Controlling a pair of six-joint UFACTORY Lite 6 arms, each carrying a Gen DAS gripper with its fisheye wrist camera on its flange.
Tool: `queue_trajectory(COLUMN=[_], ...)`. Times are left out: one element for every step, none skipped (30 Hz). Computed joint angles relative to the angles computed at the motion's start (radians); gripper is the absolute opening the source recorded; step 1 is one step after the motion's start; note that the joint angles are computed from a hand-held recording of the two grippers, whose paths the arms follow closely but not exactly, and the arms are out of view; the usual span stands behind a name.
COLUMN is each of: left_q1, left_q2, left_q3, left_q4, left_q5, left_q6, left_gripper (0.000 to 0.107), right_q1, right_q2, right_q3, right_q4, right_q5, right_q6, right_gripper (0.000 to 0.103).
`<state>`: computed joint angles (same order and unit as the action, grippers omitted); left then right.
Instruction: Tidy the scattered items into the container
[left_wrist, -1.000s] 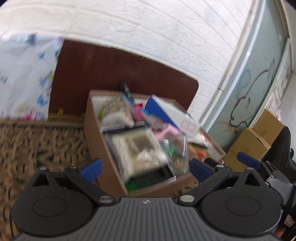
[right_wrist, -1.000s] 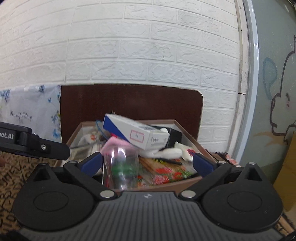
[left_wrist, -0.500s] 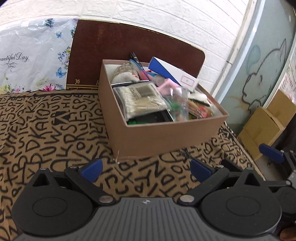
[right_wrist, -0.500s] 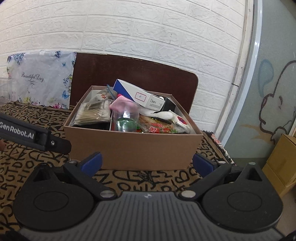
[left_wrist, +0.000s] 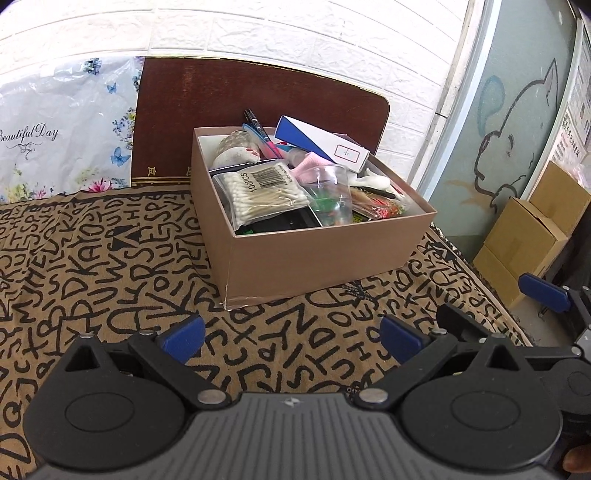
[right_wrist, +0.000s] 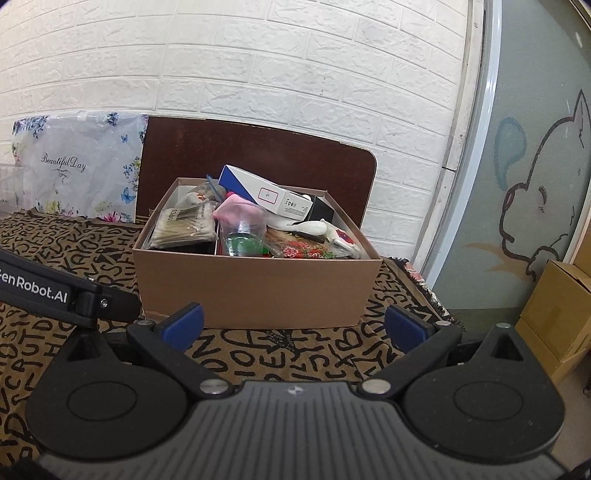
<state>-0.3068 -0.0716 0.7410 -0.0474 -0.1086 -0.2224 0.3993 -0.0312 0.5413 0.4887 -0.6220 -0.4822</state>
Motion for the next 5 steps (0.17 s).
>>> queue_trajectory(left_q1=[0.000,0.003,0.006,0.006,0.008], left_q2=[-0.002,-0.006,-0.010,-0.012,-0.012], left_q3=[-0.003,-0.007,-0.012,-0.014,-0.013], left_q4=[0.036,0.114,0.176,0.196,0.207], left_q5=[-0.001,-0.006,-0.013,-0.013,-0.010], left_q6=[-0.035,-0.109,-0.168,-0.187,-0.197], left_gripper=[0.103,0.103,0.103,0.103,0.103], right_q1=[0.000,0.002,0.003,0.007,0.015], right_q2=[-0.001,-0.001,-0.001,-0.001,-0.002], right_q3=[-0.002,-0.002,-0.001,0.000,0.000], right_q4=[-0.002,0.002,0.003,0.010,0.025], right_q5=[0.001,0.001,0.002,0.002,0.002], right_q6=[-0.001,-0.005,-0.008,-0.012,-0.021], right_gripper=[0.101,0.101,0.101,0.101,0.101])
